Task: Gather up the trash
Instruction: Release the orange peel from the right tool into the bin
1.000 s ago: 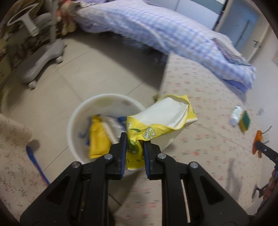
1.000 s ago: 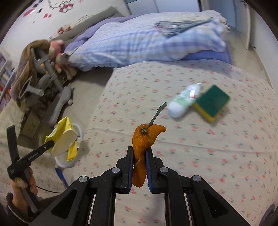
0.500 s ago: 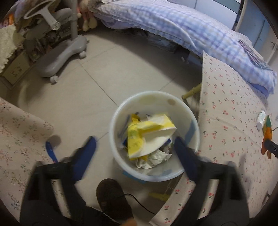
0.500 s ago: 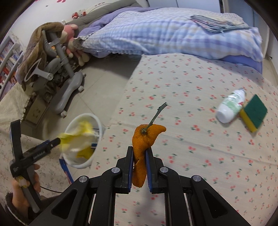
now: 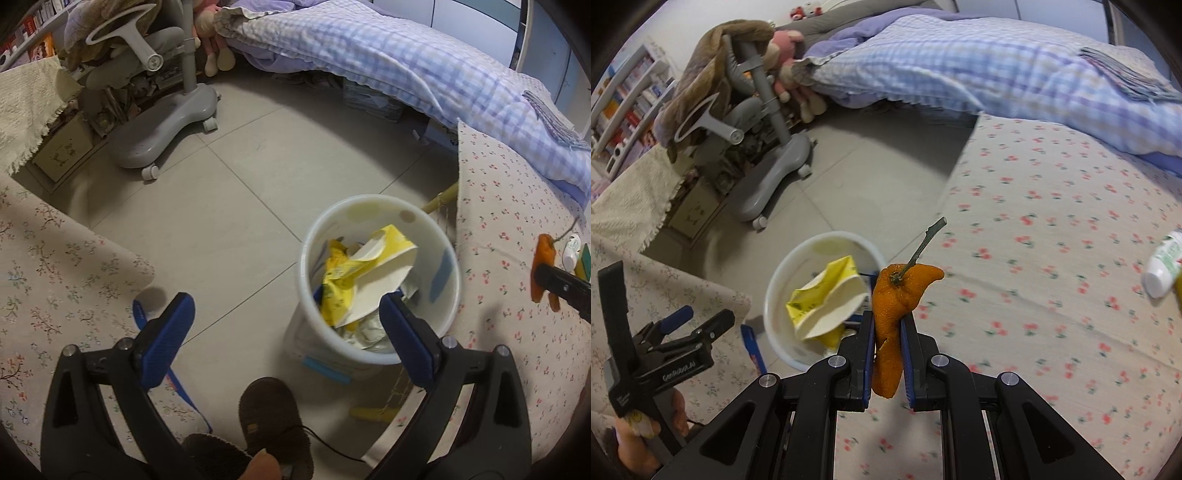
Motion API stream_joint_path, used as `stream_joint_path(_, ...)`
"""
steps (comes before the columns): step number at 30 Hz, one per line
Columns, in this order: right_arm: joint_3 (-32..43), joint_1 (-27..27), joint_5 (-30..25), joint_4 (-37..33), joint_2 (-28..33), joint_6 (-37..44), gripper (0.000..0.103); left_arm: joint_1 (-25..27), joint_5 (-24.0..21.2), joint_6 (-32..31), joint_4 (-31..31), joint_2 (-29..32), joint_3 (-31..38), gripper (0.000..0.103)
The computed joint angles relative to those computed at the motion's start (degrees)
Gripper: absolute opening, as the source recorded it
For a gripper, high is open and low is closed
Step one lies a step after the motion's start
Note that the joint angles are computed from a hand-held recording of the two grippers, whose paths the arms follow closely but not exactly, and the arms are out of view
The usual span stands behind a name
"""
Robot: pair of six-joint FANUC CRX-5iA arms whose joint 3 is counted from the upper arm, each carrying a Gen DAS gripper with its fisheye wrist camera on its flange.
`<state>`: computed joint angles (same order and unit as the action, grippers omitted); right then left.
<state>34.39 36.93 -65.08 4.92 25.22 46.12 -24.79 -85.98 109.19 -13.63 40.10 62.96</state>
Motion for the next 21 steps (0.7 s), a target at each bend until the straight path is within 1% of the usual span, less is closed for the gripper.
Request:
stream_joint_path(6,4.62,0.54,-0.6,-1.79,4.18,1.06,0.014,0.79,1.55,0.92,0.14,-2.38,-3.58,0.1)
stream_joint_path(10,6.36,0.89,-0.64,-2.1,5.97,1.22,0.015,0.98,2.37,1.13,0.0,-3.53,-5.36,0.1)
stream_joint_path(11,6.68,1.0,-0.55,-2.03,6.35,1.09,0.017,0.99,2.41,1.16,-0.2,-3.73,-5.64,0.1)
stream_joint_path(13,6.34,1.28,1.0,-1.76,6.56,1.26,0.017,1.03,2.54,1.13,-0.32,-4.02,-6.08,0.1)
stream_joint_path(14,6.19,1.36,1.79,-1.66,6.55,1.52,0.02,1.09,2.51,0.99,-0.26,-4.09,-6.2,0.1)
stream_joint_path(15,6.09,1.37,2.23,-1.83,6.51,1.82,0.026,1.13,2.34,0.78,-0.18,-4.07,-6.18,0.1)
stream_joint_path(17,7.01,1.43,1.44,-2.04,6.9,1.33,0.07,1.13,2.32,0.63,-0.2,-4.13,-6.21,0.1)
stream_joint_path(19,4.12,1.99,4.03,0.23,5.23,-0.4,0.072,1.18,2.64,0.45,0.11,-4.26,-6.45,0.1)
stream_joint_path(21,3.9,2.03,3.52,0.65,4.76,-0.28,0.072,1.14,2.81,0.3,0.17,-4.31,-6.41,0.1)
